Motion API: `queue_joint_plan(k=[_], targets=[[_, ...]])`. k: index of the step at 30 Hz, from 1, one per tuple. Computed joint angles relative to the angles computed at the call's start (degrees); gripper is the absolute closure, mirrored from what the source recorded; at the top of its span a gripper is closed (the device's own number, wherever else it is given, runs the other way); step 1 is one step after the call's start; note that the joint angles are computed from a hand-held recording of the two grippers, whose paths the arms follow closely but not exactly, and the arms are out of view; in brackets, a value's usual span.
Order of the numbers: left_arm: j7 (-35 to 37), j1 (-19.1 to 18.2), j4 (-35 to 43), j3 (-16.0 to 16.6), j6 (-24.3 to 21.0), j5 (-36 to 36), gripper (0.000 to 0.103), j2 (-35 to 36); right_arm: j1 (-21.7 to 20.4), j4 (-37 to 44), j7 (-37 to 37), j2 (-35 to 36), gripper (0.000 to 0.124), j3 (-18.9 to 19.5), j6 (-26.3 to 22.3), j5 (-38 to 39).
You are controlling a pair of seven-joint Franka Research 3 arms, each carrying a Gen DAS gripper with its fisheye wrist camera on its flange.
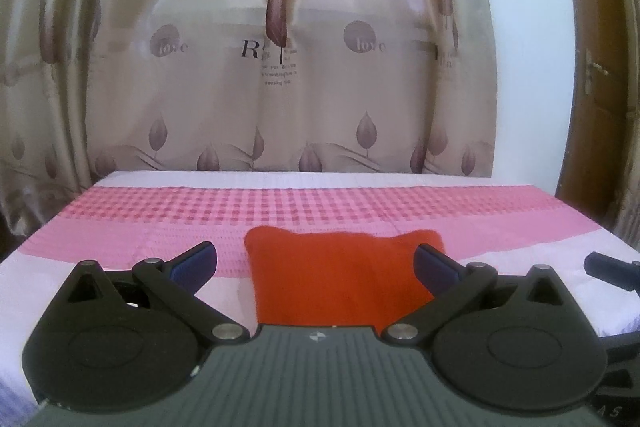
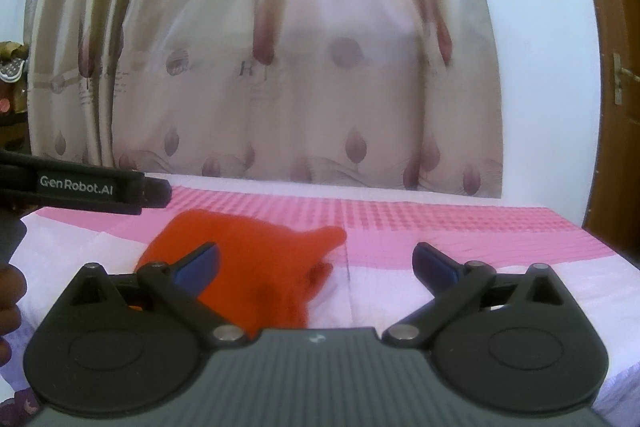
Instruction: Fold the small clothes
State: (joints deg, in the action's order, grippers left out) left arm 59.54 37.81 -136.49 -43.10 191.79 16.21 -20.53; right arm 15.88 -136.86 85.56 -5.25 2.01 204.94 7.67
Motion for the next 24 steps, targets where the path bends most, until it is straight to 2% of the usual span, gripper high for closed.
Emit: queue_joint_plan(k=[2, 9, 11, 14, 17, 19, 21, 23, 24], targets=[[-0.1, -0.6, 0.0, 0.5, -0.4, 0.0, 0.000, 0.3, 0.0, 0.0, -0.1, 0.0, 0.021, 0.0, -0.2, 0.1], [-1.1, -5.9, 0.7, 5.6, -2.2, 1.8, 0.000, 2.5, 0.1, 0.0, 1.0, -0.1, 0.021, -0.5, -0.8, -1.2], [-2.0, -6.2, 0.7, 6.1, -2.0, 2.3, 0.000, 2.9, 0.1, 0.2, 1.0, -0.1, 0.021, -0.5, -1.1, -1.4], [-3.2, -4.0, 0.8, 4.2, -1.9, 2.6, 0.000, 2.7, 0.0, 0.2, 0.7, 0.0, 0.021, -0.3, -1.1, -1.1], [-3.3, 2.7, 0.3, -2.0, -0.2, 1.2, 0.000, 0.7, -0.2, 0.2, -0.3, 0.2, 0.021, 0.2, -0.8, 0.4], [-3.3, 1.3, 0.3, -0.7, -0.2, 1.6, 0.000, 1.3, -0.3, 0.2, -1.4, 0.2, 0.021, 0.8, -0.6, 1.9], [-3.1, 2.0, 0.4, -1.4, -0.6, 1.0, 0.000, 1.0, -0.1, 0.3, -1.1, 0.3, 0.021, 0.5, -0.7, 1.7], [-3.0, -0.1, 0.5, 0.6, -1.1, 1.3, 0.000, 1.7, -0.3, 0.5, -2.8, 0.5, 0.021, 1.2, -0.6, 3.8], [-3.2, 0.5, 0.6, 0.0, -1.3, 1.3, 0.000, 1.4, -0.2, 0.6, -2.8, 0.5, 0.021, 1.1, -0.6, 3.7]])
